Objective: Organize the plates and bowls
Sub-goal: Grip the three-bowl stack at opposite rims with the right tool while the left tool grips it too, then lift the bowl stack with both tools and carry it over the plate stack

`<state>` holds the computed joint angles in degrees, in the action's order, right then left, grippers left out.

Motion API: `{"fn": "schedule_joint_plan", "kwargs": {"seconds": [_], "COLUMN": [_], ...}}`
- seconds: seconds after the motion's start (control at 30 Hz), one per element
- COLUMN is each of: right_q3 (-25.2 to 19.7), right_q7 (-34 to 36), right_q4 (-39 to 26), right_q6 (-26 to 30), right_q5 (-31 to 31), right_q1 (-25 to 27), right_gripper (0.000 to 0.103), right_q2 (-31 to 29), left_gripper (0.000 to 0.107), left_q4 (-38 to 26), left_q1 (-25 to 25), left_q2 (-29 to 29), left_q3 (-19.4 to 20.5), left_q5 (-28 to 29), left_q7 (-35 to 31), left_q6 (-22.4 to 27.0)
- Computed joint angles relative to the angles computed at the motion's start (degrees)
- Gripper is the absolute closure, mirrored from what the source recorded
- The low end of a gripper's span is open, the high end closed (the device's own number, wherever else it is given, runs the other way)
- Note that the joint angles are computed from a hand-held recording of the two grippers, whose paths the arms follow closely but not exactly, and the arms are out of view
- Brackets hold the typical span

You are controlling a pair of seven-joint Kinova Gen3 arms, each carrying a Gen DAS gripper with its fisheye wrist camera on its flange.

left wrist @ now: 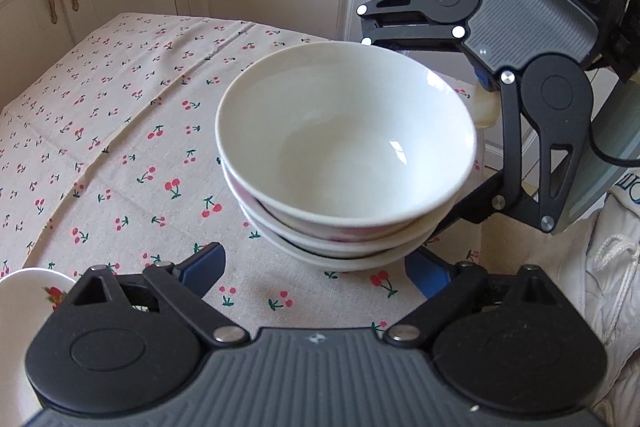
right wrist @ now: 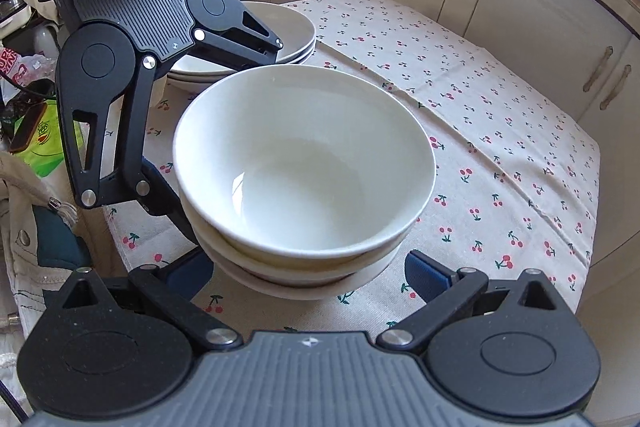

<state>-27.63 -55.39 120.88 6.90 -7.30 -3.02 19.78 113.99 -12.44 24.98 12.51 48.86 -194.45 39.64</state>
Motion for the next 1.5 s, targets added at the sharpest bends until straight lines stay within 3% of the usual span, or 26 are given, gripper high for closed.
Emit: {"fn": "schedule_joint_plan", "kwargs": {"seconds": [0.33,0.7,0.93,1.5], "right_q3": [4.7,5.0,3.5,6.2], "right_q7": [-0.7,1.5,4.5,8.6], "right_q4": [-0.4,-2.0,-2.7,-5.0], "right_q6": [1.3,3.9,4.9,8.8], "right_q5": [0.8,-0.7,-3.1,-7.0], "right_q1": [-4.9,-4.9,-3.1,-4.7], "right_gripper": [0.0,0.006,0.008,0.009], "right_q2": [-1.1,-0.8,-0.1,0.2], "left_gripper": [0.019,0.029,0.03,0.029], "left_q4": [-0.4,-3.8,-5.9,-8.2], "left_q1": [-1.8,-1.6,-1.6,-0.9], "left_q2": [1.6,3.4,4.3,5.1], "left_q3": [0.1,-0.8,-0.9,-0.6], "left_q5": [1.5,-1.0,-3.2,-5.9], "left_q7": [-4.9,-4.5,-2.6,-1.0], "left_q6": [2.8,7.6,10.0,11.7]}}
